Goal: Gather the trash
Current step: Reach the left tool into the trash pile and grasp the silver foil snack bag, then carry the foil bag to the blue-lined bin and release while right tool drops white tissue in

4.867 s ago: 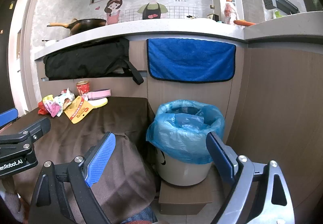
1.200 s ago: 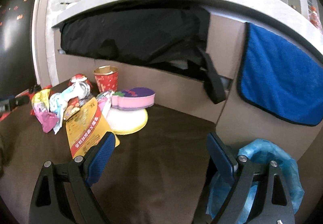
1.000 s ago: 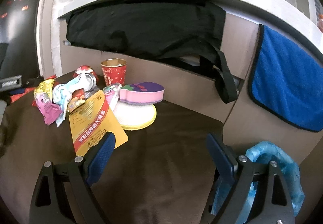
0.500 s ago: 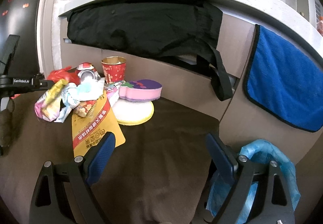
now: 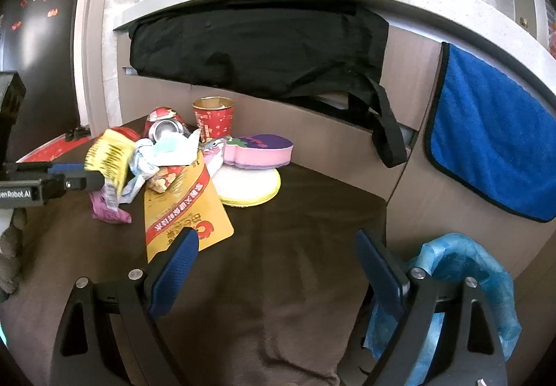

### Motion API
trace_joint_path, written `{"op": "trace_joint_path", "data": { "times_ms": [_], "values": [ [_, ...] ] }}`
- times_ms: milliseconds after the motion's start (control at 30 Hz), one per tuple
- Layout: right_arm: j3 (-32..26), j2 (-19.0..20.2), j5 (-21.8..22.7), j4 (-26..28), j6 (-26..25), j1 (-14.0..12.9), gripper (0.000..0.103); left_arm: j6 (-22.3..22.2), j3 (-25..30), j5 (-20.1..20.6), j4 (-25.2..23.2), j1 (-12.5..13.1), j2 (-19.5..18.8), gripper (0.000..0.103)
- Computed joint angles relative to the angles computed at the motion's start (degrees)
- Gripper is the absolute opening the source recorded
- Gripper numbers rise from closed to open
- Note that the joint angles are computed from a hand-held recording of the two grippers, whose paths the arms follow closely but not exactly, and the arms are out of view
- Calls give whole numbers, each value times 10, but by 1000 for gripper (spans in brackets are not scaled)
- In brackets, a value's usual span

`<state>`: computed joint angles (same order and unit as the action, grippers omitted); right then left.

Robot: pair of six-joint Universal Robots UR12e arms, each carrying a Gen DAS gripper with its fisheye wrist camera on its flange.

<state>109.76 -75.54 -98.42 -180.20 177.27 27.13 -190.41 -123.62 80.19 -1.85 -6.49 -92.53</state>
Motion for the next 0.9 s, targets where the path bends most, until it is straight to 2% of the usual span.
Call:
{"op": "trace_joint_path", "data": {
  "times_ms": [67, 167, 367, 433, 467, 500, 533, 600, 733, 900],
  "values": [
    [2, -1, -2, -3, -2, 1, 89, -9, -2, 28, 4, -2, 0, 57],
    [3, 1, -18, -10, -15, 5, 89, -42, -2, 32, -3, 5, -3, 58],
    [-9, 4, 3, 12, -2, -2, 89, -128, 14, -1, -15, 17, -25, 58],
    [-16, 9, 6, 16, -9, -2, 89, -138, 22, 0, -8, 13, -35, 55],
    [-22, 13, 6, 19, -16, -2, 89, -135, 26, 4, -6, 11, -38, 37],
    [-27, 16, 5, 25, -22, 0, 89, -131, 30, 17, -9, 6, -40, 23],
    [-36, 20, 13, 36, -28, -1, 89, -125, 33, 30, -12, 3, -40, 16],
    [-51, 26, 39, 61, -34, -5, 89, -117, 28, 29, 3, 4, -35, 11],
    [-87, 45, 123, 97, -35, -13, 84, -78, 7, 53, 21, 4, -7, 7],
    [-139, 80, 161, 106, -64, 2, 84, -37, -20, 69, 10, 13, 33, 7]
  ]
}}
